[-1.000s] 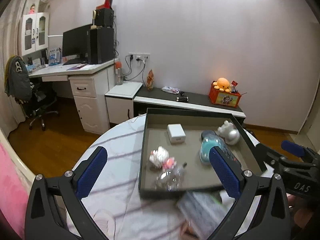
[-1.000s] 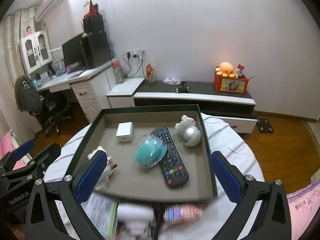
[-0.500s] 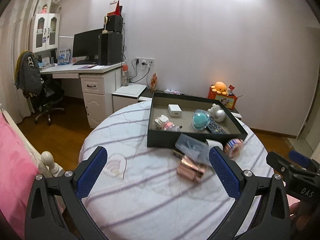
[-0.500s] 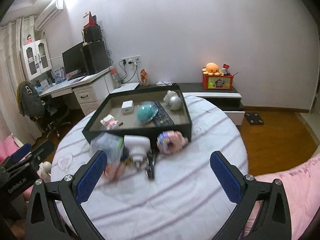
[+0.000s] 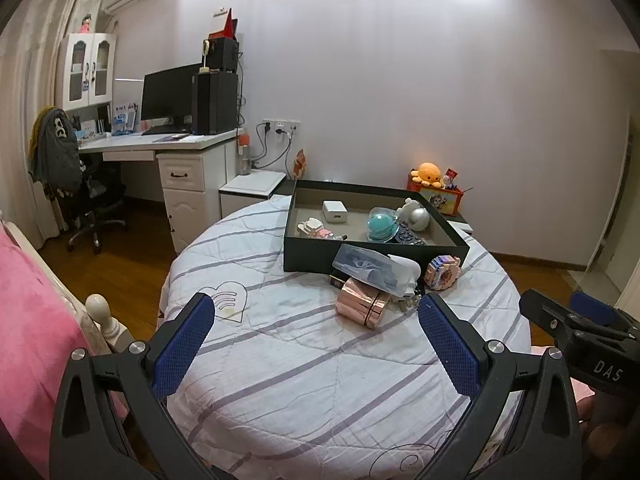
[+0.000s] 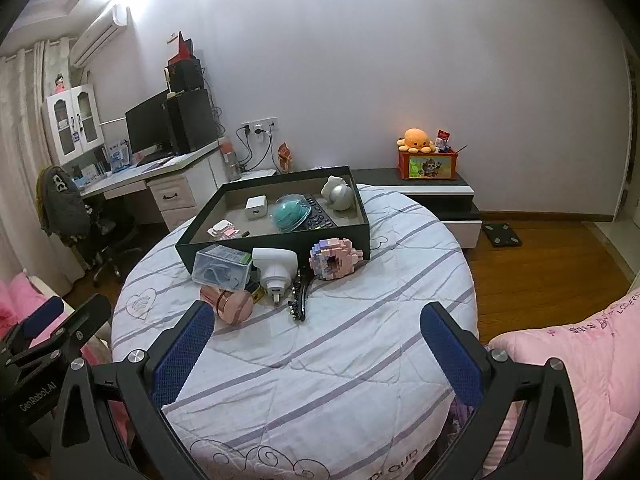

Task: Organize rigid objects
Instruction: 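Withdraw both tools from the green box back over the table items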

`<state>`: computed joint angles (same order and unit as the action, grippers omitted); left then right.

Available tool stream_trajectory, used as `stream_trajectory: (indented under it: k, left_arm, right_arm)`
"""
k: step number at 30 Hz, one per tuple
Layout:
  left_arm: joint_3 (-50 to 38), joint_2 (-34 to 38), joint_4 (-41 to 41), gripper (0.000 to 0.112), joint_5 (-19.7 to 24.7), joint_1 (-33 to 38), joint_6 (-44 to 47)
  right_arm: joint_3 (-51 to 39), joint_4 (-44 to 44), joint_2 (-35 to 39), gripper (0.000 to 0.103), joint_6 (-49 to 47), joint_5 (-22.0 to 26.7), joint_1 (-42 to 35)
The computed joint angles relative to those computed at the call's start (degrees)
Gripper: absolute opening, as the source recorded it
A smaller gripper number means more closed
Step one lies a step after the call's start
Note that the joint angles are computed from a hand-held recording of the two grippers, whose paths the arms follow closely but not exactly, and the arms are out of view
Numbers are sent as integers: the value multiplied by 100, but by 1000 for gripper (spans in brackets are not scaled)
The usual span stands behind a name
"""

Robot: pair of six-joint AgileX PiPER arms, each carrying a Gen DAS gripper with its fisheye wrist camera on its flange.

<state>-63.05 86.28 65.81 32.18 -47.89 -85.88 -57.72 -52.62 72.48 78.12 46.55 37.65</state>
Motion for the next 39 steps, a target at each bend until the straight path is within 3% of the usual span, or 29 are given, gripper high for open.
stream_trajectory:
  k: [20,30,39]
  left_arm:
    - [-238,251,-581,103,-71,174,571]
    - [-1063,1167,-1907,103,-395,535,2156]
    - [-2194,2348,-3280,103,-399,855,3907]
  right_arm:
    - [-155,423,177,103,-498,-108,-241]
    - [-650,1443,888,103,-1837,-475,-981]
    - [-1341,2681,2150,103,-3368,-718,-1783]
